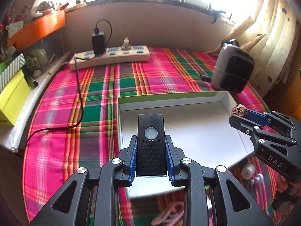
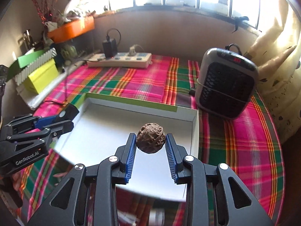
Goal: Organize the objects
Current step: 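Carry the black device and walnut over the white box with both tools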
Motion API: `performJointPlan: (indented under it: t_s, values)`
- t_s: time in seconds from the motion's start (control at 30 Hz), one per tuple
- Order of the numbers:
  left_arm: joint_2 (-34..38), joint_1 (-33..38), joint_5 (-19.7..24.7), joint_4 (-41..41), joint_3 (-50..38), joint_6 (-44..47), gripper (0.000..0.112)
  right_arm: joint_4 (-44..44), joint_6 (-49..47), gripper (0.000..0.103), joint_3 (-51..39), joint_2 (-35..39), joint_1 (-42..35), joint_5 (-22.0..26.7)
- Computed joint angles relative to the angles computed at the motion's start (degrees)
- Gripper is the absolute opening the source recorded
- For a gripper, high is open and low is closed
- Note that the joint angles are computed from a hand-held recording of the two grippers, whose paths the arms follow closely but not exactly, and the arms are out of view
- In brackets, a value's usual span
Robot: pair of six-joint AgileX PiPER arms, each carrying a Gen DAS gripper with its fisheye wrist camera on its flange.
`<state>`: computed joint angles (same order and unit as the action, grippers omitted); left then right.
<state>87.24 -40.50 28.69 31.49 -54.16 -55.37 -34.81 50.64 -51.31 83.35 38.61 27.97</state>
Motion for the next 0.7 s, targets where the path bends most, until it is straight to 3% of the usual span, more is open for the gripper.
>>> performJointPlan:
  t_s: [0.3,0.7]
  values:
    - [8.01,3.01,-1.59,-4.29,-5.68,6.06,0.025,5.05,-7.77,0.033,-6.11,8.56,-4.31,-0.08]
    - [11.22,4.02,-1.9,-5.01,-8.07,7.54,0.025,5.82,-10.23,0.033,-9.32,13.01,-5.62,0.49]
